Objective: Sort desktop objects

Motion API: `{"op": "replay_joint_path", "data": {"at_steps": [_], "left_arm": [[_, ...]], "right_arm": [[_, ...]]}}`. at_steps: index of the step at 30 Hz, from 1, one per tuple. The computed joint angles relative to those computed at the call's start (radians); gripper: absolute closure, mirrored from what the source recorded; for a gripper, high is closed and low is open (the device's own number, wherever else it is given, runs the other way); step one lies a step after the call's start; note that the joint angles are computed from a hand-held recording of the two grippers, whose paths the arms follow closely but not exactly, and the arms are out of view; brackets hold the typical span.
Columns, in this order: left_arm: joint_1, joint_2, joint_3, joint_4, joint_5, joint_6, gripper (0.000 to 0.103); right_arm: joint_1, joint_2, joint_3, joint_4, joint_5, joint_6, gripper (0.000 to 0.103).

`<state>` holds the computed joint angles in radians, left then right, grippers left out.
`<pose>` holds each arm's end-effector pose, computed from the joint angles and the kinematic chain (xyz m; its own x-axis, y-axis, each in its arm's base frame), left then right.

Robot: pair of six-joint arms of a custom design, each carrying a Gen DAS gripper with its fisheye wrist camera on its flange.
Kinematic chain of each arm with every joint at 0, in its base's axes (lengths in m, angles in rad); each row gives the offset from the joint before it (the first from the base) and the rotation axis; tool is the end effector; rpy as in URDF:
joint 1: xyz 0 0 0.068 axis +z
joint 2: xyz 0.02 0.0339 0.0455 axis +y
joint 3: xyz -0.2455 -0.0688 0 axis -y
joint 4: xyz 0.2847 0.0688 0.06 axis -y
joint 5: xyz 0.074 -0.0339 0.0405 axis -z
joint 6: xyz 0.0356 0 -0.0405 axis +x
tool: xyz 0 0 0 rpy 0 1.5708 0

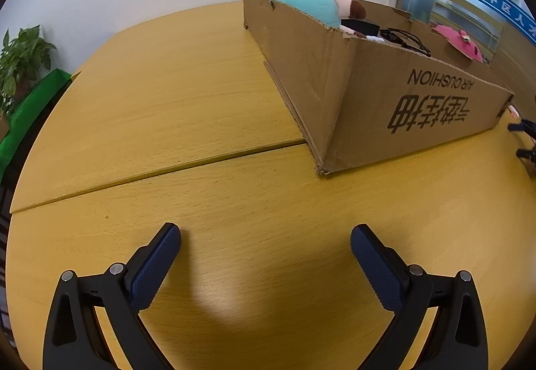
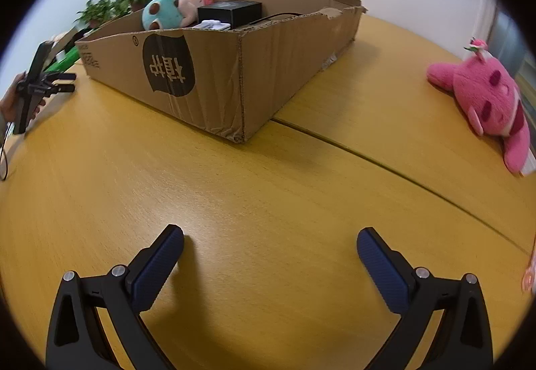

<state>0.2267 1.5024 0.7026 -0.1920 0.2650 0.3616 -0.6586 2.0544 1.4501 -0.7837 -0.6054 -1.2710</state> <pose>0.2983 0.0592 0.1053 -0.7902 0.1681 -0.5894 0.2163 0.9763 -0.0115 0.3456 -0.2418 0.1169 -0.6323 -0.5040 -0.5883 -0.6185 0.7857 -0.0084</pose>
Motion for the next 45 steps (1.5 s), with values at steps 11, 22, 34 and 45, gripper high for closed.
{"op": "replay_joint_path", "data": {"at_steps": [11,22,34,45], "left_arm": [[0.115,0.083,0.104,-0.147,0.194,0.362,0.0],[0.1,0.084,0.102,-0.136,0.188,0.347,0.0],[0.098,0.08,0.097,-0.133,0.187,0.345,0.0],[0.097,0.079,0.095,-0.132,0.186,0.343,0.0]], "right_arm": [[-0.016,0.237,0.355,-0.308,-0.025,-0.321,0.0],[-0.016,0.243,0.359,-0.298,-0.025,-0.309,0.0],[-0.016,0.243,0.357,-0.296,-0.025,-0.31,0.0],[-0.016,0.243,0.358,-0.297,-0.025,-0.311,0.0]]}}
